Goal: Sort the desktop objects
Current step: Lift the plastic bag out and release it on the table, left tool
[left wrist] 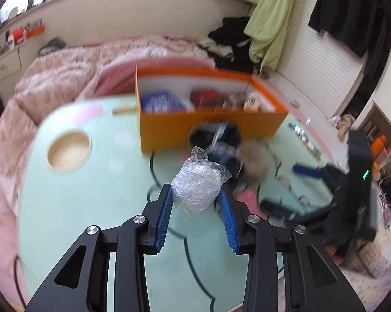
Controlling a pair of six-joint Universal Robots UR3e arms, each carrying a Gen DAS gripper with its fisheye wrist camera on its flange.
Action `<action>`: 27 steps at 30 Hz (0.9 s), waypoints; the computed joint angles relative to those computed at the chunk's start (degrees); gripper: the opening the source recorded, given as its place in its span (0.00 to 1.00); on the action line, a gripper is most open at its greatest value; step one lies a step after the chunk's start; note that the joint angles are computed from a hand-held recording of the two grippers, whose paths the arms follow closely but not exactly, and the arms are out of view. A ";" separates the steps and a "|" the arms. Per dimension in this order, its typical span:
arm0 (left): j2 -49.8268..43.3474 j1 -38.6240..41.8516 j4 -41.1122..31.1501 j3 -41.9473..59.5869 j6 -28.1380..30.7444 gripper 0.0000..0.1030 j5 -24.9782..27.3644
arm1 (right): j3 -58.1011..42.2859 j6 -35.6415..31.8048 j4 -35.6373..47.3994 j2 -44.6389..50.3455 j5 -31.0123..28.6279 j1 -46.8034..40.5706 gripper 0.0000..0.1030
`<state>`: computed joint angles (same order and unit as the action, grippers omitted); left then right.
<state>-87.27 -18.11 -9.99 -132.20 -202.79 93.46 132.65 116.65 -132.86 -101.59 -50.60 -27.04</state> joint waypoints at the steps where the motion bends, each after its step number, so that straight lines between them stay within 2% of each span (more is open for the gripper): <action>1: -3.03 -1.26 0.61 0.60 -0.75 0.37 1.77 | 0.02 0.00 -0.02 0.00 0.00 0.01 1.00; 2: -5.80 -3.30 1.11 1.54 -1.74 0.38 4.40 | 0.12 0.04 -0.14 -0.07 -0.09 0.09 1.00; 3: -8.35 -6.24 2.51 2.69 -2.46 0.43 8.74 | 0.37 -0.04 -0.31 -0.29 -0.03 0.07 1.00; 5: -13.48 -10.54 -0.72 7.74 -3.92 0.96 16.38 | 0.75 -0.21 -0.01 -0.78 0.07 -0.08 1.00; 6: -14.72 -11.33 -1.81 9.13 -4.68 0.96 17.83 | 0.76 -0.24 -0.05 -0.82 0.07 -0.06 1.00; 7: -14.67 -11.27 -1.23 8.86 -4.56 0.96 17.10 | 0.19 -0.26 -0.04 -0.22 0.12 -0.08 1.00; 13: -11.12 -11.98 7.28 1.56 -6.40 0.96 14.59 | -0.27 -0.18 -0.21 0.69 0.18 -0.06 1.00; 14: -10.88 -12.31 7.41 0.90 -6.72 0.97 14.63 | -0.21 -0.16 -0.13 0.55 0.20 -0.06 1.00; 17: -12.67 -16.60 4.04 2.53 -8.69 1.00 20.64 | -0.37 -0.20 -0.23 0.80 0.15 -0.06 1.00; 24: -14.14 -16.05 6.43 2.70 -7.94 1.00 20.49 | -1.62 1.14 -1.29 2.34 -1.10 0.73 1.00; 27: -13.68 -15.19 6.96 2.26 -7.28 1.00 19.76 | -3.53 0.82 1.80 2.00 -2.63 1.70 1.00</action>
